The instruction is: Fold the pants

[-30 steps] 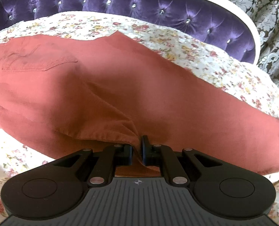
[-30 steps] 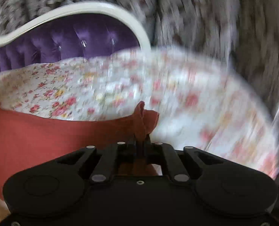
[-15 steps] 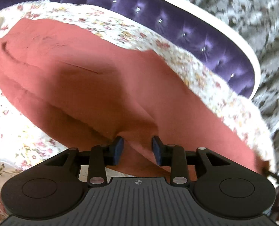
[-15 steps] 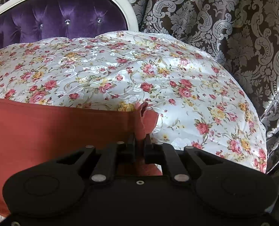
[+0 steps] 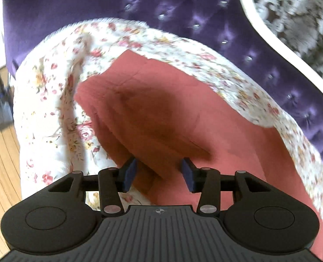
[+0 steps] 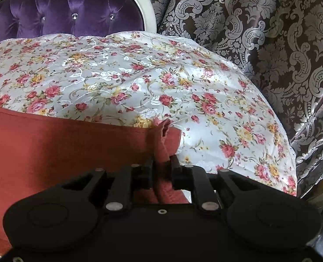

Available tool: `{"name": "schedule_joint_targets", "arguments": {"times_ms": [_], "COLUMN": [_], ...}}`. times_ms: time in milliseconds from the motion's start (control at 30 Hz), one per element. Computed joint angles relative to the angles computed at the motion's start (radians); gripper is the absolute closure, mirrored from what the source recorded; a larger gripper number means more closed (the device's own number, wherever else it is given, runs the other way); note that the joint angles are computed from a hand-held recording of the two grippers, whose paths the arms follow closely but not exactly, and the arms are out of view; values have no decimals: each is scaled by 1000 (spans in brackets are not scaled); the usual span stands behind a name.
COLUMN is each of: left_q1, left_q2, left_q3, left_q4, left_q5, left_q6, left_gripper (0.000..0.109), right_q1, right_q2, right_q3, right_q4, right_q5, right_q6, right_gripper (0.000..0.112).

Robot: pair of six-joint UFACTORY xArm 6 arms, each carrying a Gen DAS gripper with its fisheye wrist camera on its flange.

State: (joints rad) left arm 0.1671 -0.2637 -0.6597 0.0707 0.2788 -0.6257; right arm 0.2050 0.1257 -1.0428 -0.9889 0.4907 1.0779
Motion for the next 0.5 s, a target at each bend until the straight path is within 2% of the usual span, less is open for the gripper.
{"name": "schedule_joint_targets", "arguments": {"times_ms": [67,233,300,333,400,433,500], "left_q1": [6,15,19,23,28,34,53], "left_q2": [25,49,59,56,41,29,5], "left_q3": [-13,-25,-32,-35,-37,-37,-47], "left_q4": [-52,-92,-58,-14,11,39,155], "left_q5": [-10,-44,-50,-37,-18,-9,34], "left_q6": [29,36,2,-27,-14,-10,-23], "left_gripper": [65,66,79,91,96,104,104], "right_q1": [-1,1,2,4,8,8,9], "right_q2": [1,2,2,2,5,5,7], "right_q3": [-1,-2,-2,-3,-5,-5,-7], "right_q4": [6,3,-3,-9,-20,-22,-17], "right_q5": [-1,4,6,10,15,16,16], "right_q6": [-1,5,8,10,14,14,9], "right_gripper": [91,90,89,89,89,89,89]}}
